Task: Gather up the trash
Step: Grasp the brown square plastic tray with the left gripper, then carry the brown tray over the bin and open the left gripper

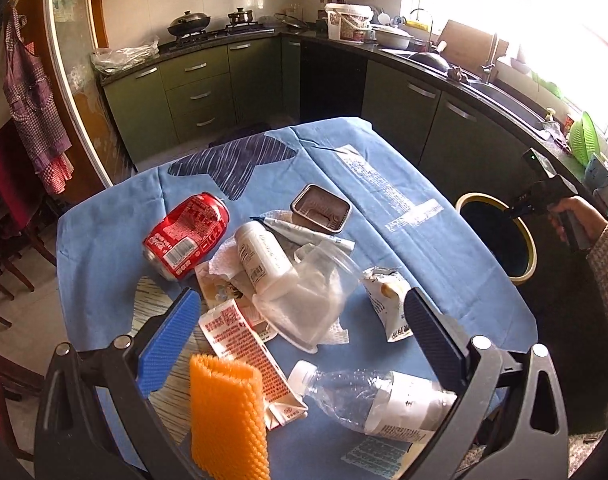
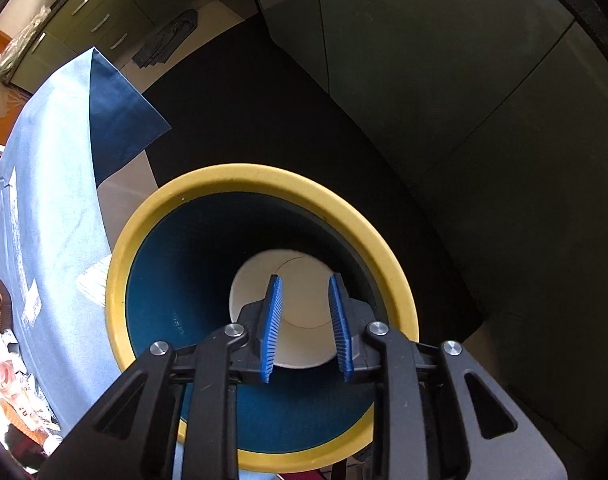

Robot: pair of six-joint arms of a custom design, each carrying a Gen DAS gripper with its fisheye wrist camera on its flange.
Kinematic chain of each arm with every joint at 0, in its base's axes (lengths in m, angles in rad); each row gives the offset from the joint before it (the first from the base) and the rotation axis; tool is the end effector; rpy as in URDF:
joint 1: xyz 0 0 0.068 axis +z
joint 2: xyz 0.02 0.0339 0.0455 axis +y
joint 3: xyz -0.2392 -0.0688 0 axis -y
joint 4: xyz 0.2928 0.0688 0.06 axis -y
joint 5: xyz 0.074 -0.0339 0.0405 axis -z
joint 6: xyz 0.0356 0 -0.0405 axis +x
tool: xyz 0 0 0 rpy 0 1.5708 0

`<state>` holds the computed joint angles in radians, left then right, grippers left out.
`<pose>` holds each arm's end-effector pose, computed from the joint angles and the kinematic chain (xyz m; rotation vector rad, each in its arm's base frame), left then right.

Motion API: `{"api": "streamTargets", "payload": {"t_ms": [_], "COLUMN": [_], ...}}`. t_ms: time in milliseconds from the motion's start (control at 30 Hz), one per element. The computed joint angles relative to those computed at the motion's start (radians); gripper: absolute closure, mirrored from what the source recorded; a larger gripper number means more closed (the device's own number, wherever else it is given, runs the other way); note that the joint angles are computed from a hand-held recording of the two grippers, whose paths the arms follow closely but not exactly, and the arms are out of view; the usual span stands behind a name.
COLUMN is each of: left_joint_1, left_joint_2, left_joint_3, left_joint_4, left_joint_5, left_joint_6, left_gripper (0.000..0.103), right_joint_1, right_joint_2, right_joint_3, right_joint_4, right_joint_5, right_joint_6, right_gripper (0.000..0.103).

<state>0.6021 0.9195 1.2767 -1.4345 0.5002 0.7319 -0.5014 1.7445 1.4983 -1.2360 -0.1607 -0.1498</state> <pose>0.1565 0.0868 0.3696 0.3165 2.4367 -0.1100 0.3268 -0.1727 0.2272 0.5143 2.9564 0.1864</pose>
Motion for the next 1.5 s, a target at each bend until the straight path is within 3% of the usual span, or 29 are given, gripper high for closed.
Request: {"api": "streamTargets", "payload": {"t_ms": [200,400,500,700,800,1067,1500], "left_joint_1": [-0.258,-0.384,-0.423,-0.47,-0.491,-0.5,-0.548], "left_joint_2": [0.245,0.547,0.641,0.797,0.823,0.864,0.74], "left_joint_3": [0.152,0.321,0.369,0.458,0.455,0.452,0.476], "left_joint_4": [0.085,0.094,0.113,0.075,0.101,0.116,0.051], "left_joint_5": [-0.136,-0.216,-0.255,-0.316,-0.364,-0.4,-0.3], "left_joint_6": [-0.165,-0.251,-0.274,-0.271,-0.267,-0.251,-0.261], "left_gripper": [0.006,0.008,0.017,0.044,0.054,0.098,0.099], "right_joint_1": [-0.017,-0.025,-0.015,-0.009,-0.017,-0.006,-0.05], "right_joint_2": [-0.052,-0.091,-0.096,-0.085,-0.082,-0.097,-0.212], "right_joint_3": [0.015,0.01,0.007,0.002,0.005,-0.009,-0.025], "right_joint_4": [-0.041,-0.072,-0.085,-0.083,-0.094,-0.097,-0.15], "right_joint_5": [-0.048,-0.072,-0.079,-0.087,-0.101,-0.117,-0.191], "right_joint_6": [-0.028,-0.047,-0.047,-0.049,-0.062,-0.074,-0.128], "right_gripper": [0.074,0.072,0.072,0.072,0.072,0.072,0.072]}}
